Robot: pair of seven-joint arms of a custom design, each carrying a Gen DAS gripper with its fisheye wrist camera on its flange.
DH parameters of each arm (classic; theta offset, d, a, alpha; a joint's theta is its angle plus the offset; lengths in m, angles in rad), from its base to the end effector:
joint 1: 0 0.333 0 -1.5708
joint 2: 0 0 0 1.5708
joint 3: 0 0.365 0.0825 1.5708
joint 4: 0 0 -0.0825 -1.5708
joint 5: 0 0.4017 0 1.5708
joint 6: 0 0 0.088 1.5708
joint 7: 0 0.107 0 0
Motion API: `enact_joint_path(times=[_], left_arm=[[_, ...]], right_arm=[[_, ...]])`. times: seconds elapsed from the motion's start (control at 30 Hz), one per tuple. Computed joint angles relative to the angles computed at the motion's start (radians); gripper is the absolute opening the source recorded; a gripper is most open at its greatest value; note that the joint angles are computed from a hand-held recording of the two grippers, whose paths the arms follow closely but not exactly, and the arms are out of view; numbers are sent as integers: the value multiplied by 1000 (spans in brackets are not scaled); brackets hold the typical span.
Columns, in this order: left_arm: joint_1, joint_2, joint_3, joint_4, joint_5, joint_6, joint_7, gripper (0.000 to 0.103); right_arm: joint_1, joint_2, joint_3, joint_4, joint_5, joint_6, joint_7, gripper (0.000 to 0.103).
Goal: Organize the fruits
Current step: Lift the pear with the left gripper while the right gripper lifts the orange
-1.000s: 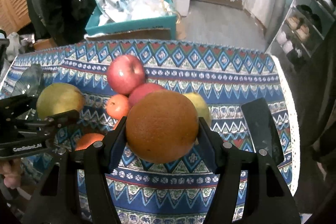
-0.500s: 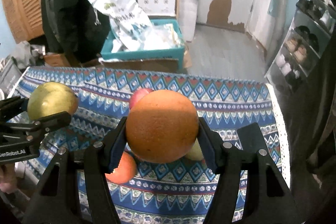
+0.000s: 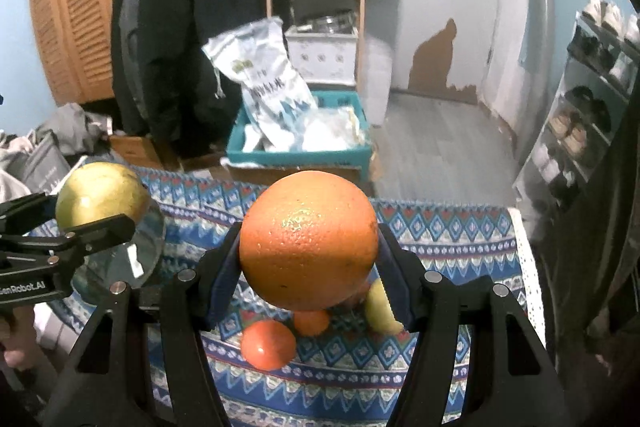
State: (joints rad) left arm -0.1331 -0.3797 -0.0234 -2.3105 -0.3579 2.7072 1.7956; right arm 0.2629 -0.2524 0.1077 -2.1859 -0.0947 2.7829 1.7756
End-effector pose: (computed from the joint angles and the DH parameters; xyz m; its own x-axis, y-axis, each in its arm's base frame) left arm 0.4791 -0.0650 0.6216 -0.1858 -0.9683 0.1669 -0.7095 0.0147 -0.7045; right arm 0.4925 0.2027 0.6359 0.2624 -0.9642 -0.0385 -0.6438 -0.1452 -0.7513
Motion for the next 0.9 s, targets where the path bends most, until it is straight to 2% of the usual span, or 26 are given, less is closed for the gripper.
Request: enact_joint_path(times=[0.47, 0.9], left_arm=[[7, -49, 35, -14, -7, 26, 14, 68], [56, -63, 65, -34, -3, 9, 3, 68]], right_arm=[[52, 6, 2, 52, 65, 24, -47, 64], [112, 110, 16, 172, 141, -39, -105, 64]])
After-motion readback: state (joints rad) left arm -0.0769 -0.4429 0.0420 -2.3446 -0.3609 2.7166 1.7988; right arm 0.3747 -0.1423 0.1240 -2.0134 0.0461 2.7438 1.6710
